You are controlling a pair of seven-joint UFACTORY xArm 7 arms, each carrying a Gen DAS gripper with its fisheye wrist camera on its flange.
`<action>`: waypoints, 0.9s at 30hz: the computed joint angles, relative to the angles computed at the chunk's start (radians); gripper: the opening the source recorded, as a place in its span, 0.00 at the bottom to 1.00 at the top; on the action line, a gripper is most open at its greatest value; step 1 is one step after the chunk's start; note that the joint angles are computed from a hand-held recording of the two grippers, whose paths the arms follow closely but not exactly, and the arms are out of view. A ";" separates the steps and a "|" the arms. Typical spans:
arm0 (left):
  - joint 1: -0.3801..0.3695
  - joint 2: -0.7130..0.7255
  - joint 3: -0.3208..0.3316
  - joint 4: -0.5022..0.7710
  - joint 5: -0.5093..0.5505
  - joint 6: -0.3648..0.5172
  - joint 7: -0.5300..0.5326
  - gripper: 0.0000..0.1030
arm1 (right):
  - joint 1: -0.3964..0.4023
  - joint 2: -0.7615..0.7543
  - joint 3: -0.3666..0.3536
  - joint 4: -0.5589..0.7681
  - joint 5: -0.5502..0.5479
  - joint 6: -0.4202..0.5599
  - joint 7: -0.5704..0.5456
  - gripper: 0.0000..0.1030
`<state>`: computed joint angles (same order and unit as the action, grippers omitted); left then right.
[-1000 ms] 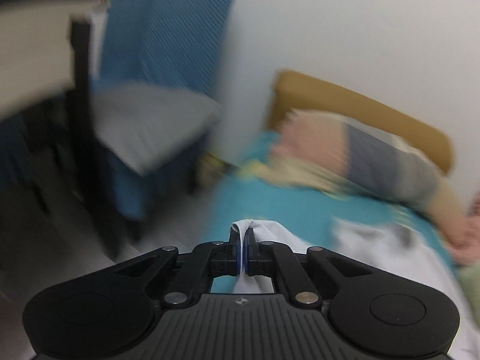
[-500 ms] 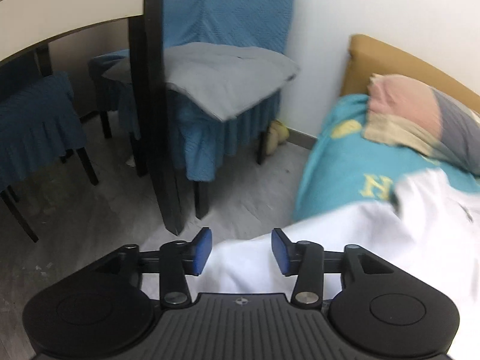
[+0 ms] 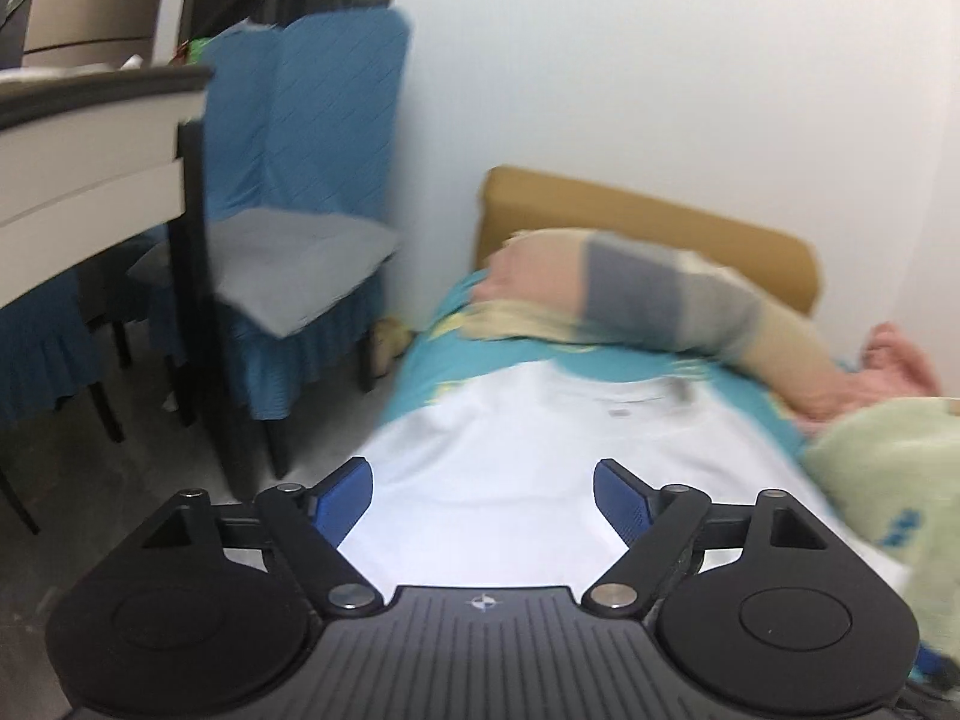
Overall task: Fold clothes
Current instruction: 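Open the left gripper and withdraw both tools above the flat T-shirt, then grasp the T-shirt side edge with the right gripper and fold it over the body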
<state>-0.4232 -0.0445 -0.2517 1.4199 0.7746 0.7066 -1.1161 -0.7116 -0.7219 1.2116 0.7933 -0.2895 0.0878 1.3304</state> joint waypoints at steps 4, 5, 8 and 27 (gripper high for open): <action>-0.058 -0.031 -0.063 0.027 -0.017 0.072 -0.051 0.82 | 0.107 0.012 -0.092 -0.053 0.022 -0.018 0.010 0.84; -0.069 -0.044 -0.073 0.017 -0.029 0.065 -0.067 0.82 | 0.135 0.012 -0.116 -0.070 0.031 -0.023 0.022 0.84; -0.099 -0.059 -0.109 0.002 -0.056 0.082 -0.104 0.82 | 0.209 -0.005 -0.187 -0.122 0.062 -0.022 0.080 0.84; -0.064 -0.091 -0.127 -0.211 0.040 -0.124 -0.252 0.82 | -0.218 0.224 0.008 -0.144 0.064 -0.257 0.161 0.76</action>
